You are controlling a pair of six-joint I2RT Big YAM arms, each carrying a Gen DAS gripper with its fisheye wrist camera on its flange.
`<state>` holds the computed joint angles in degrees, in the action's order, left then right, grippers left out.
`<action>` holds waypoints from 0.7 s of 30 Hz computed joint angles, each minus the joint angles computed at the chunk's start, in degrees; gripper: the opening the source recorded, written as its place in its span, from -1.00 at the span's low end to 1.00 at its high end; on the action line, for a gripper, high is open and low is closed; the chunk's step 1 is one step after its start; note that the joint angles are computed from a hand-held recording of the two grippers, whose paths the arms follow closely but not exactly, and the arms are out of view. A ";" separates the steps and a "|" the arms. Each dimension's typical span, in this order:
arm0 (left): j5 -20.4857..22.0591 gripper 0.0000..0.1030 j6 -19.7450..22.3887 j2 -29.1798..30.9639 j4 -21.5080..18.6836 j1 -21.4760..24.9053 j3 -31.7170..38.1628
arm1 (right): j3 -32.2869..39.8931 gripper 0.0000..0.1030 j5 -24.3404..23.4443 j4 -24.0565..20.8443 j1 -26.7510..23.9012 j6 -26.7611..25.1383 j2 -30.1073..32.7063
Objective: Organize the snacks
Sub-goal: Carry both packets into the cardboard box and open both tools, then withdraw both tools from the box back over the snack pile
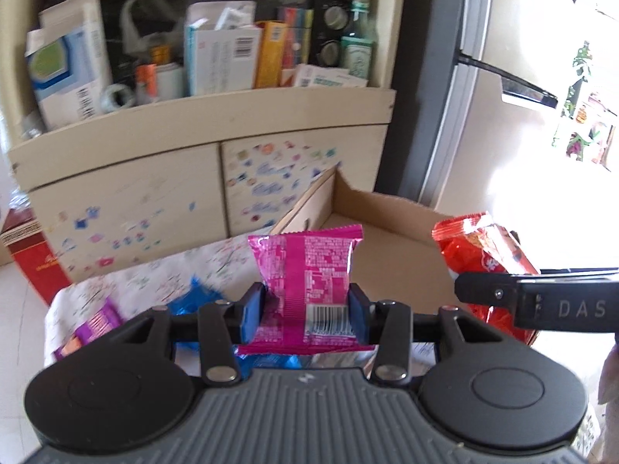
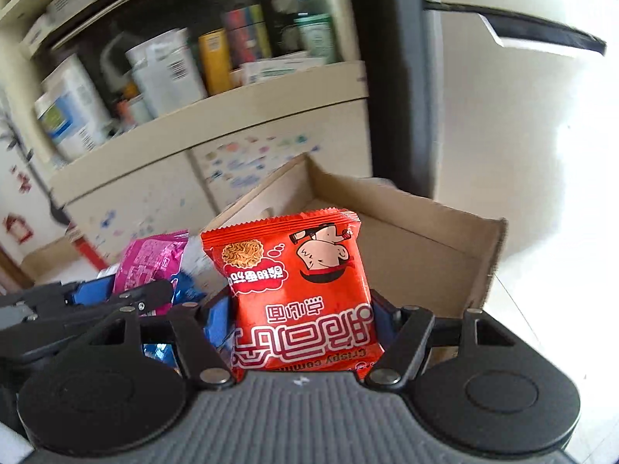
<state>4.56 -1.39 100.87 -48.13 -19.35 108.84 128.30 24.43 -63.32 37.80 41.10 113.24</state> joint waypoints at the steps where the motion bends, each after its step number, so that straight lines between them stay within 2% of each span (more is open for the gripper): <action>1: 0.26 -0.14 0.03 0.95 -0.42 -0.29 1.35 | -0.09 0.47 0.02 -0.12 -0.45 0.91 -0.08; 8: 2.65 -0.14 -0.03 8.76 -3.53 -1.69 11.92 | 1.20 0.47 1.08 -1.88 -3.05 5.20 0.79; 12: 6.14 -0.13 -1.11 13.62 -5.39 -1.87 18.00 | 3.65 0.47 1.41 -4.19 -4.27 8.52 2.67; 13: 6.97 -0.06 -1.24 14.67 -5.60 -1.88 19.10 | 4.05 0.50 1.70 -4.45 -4.51 9.58 3.04; 14: 7.43 0.18 -1.28 15.94 -6.62 -1.94 20.65 | 3.75 0.52 2.23 -4.40 -4.67 10.77 2.95; 16: 7.54 0.46 -2.27 16.46 -6.22 -1.97 20.41 | 2.98 0.61 2.46 -4.19 -4.96 12.52 2.61; 17: 7.36 0.53 -3.11 16.17 -5.66 -1.89 19.57 | 2.68 0.63 2.45 -4.13 -4.99 12.85 2.44; 19: 6.82 0.54 -4.38 16.88 -7.78 -1.71 21.20 | 2.95 0.68 2.49 -4.37 -4.92 12.85 2.59; 21: 7.30 0.58 -5.21 16.33 -7.85 -1.04 21.04 | 2.83 0.69 2.02 -3.85 -4.69 12.16 2.48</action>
<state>11.86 -6.60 117.20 -55.98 -20.39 129.88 131.13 26.45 -67.18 33.11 53.26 115.72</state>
